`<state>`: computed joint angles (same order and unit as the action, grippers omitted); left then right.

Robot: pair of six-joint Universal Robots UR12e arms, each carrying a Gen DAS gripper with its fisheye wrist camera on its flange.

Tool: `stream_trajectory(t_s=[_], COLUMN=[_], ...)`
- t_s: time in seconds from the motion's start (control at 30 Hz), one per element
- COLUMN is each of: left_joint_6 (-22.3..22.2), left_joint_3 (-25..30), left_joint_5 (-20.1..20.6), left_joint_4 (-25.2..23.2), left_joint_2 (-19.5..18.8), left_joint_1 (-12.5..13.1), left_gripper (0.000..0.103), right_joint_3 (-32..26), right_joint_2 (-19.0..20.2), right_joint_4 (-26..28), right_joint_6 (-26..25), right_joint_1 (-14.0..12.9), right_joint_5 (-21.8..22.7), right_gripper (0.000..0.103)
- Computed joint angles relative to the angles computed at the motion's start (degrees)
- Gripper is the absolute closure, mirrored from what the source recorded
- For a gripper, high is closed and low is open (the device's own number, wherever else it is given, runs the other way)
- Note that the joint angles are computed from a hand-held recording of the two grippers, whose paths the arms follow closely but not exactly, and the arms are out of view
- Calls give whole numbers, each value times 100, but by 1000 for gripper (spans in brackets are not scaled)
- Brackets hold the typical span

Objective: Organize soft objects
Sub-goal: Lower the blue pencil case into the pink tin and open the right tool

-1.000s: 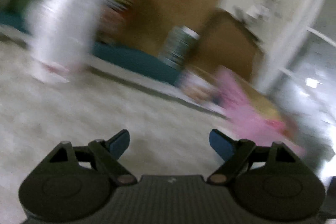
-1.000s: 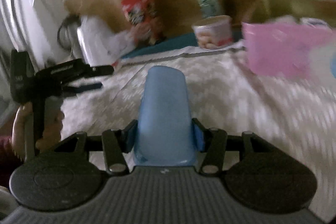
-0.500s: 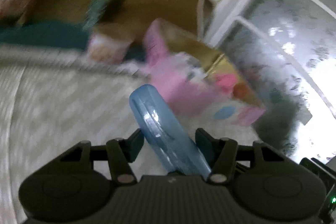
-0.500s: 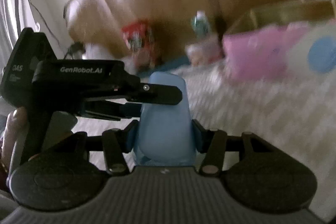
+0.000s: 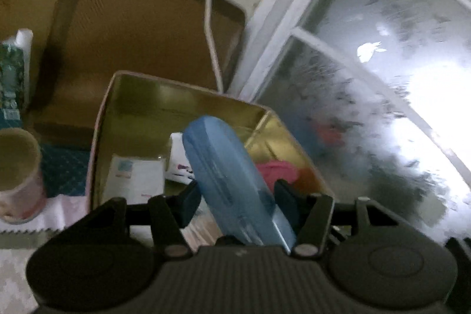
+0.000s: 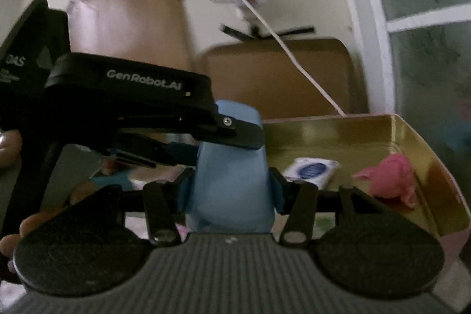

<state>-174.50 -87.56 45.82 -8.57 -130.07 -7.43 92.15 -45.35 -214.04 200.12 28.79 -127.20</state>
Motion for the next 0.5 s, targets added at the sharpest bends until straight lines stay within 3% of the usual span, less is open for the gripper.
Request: stream_trajectory(t_s=[0.1,0.2,0.3,0.4,0.5], left_joint_6=[63,25,129,394,560], left_joint_3=[212,217,10,-302,-746], left_joint_5=[533,1064,1069,1375,1522], left_joint_4=[-230,9,331,728,1289], left_joint_2=[-133,-172,-81,100,335], left_joint_1=[-154,-240,-180,-178,-105], left_gripper=[44,34,31,29,11], right_joint_3=[-12,-169,-118,-90,-204], right_joint_2=[-19,116,186,271,403], right_joint_4=[551,868,359,-245,-712], right_joint_6=[181,119,286,363,234], right_joint_1=[-129,-100,-55,92,313], right_joint_5=[-67,-720,-929,-1214,-1540], right_gripper=[47,43,39,39,39])
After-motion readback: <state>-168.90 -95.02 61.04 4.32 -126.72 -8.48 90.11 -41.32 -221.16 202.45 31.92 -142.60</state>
